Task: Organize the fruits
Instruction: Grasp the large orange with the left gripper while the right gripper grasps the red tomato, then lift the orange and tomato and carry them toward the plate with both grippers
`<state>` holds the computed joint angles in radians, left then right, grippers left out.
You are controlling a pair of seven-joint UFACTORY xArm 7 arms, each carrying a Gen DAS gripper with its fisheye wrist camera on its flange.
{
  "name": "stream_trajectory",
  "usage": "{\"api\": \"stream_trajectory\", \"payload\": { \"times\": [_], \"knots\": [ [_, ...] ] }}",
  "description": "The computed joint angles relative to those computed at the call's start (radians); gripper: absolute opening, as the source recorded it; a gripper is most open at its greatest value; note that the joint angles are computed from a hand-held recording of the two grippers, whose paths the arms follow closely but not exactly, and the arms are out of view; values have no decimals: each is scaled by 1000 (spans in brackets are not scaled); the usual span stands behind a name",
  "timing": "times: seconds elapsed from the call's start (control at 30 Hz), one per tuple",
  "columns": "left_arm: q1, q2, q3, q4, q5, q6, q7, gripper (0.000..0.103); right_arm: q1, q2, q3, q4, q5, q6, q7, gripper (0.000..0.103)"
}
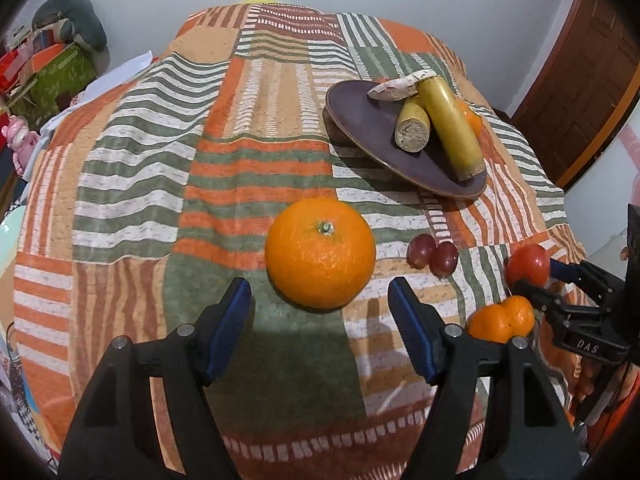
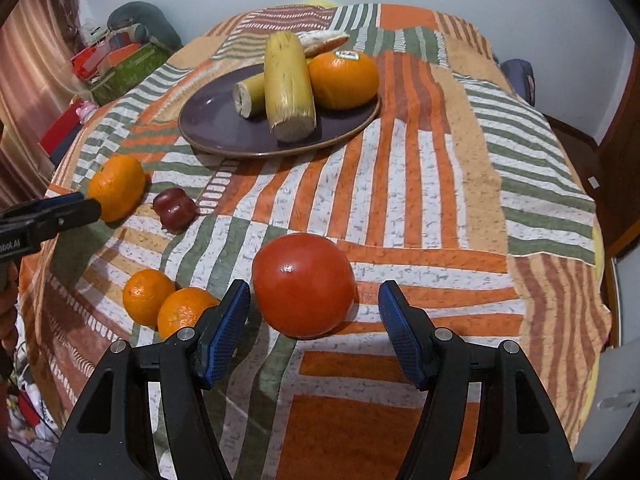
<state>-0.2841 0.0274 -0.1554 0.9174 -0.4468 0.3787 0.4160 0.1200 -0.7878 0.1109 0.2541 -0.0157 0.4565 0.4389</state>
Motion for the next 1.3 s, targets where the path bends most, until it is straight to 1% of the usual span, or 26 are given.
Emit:
{"api": "stream_trajectory", "payload": {
  "times": [0.07,0.13,0.17,0.23,0.33,0.4,0.5,0.63,0.73,0.83,0.93,1.0,1.1,1.2,1.3],
  "knots": [
    [0,26,-1,19,12,0,-10,71,-3,1,3,-1,-2,-7,4,62],
    [2,53,-3,42,23,5,-30,71,9,11,-16,-3,7,-18,-9,54],
    [7,64,-7,53,15,12,-28,71,22,13,-31,-6,18,-27,-20,52],
    [16,80,-16,68,-12,18,-17,71,36,10,-39,-9,29,-34,-35,44],
    [20,88,-26,73,-25,2,-12,71,27,8,-20,-5,28,-28,-31,44],
    [21,88,-30,72,-25,-12,-8,70,29,12,-28,-5,34,-33,-36,43],
    [18,89,-31,69,-6,-31,-25,65,20,3,-24,-6,34,-30,-33,43],
    [25,89,-38,69,-21,-32,3,64,9,-4,-23,2,31,-28,-33,43],
    [21,76,-37,54,-10,-42,0,64,-1,-22,-18,3,25,-22,-29,43],
    [22,54,-42,41,-53,-47,34,64,-11,-35,-14,10,16,-17,-29,43],
    [10,32,-40,28,-64,-70,51,64,-22,-25,-11,27,3,-21,-33,43],
    [0,19,-37,25,-61,-87,56,64,-29,-13,-13,40,-4,-29,-39,43],
    [-11,11,-34,38,-86,-96,80,64,-41,12,-17,61,-13,-53,-52,43],
    [-19,17,-33,67,-105,-99,96,64,-54,43,-21,81,-19,-83,-62,43],
    [-23,39,-35,105,-98,-102,91,64,-69,78,-23,105,-23,-109,-67,43]
  ]
}}
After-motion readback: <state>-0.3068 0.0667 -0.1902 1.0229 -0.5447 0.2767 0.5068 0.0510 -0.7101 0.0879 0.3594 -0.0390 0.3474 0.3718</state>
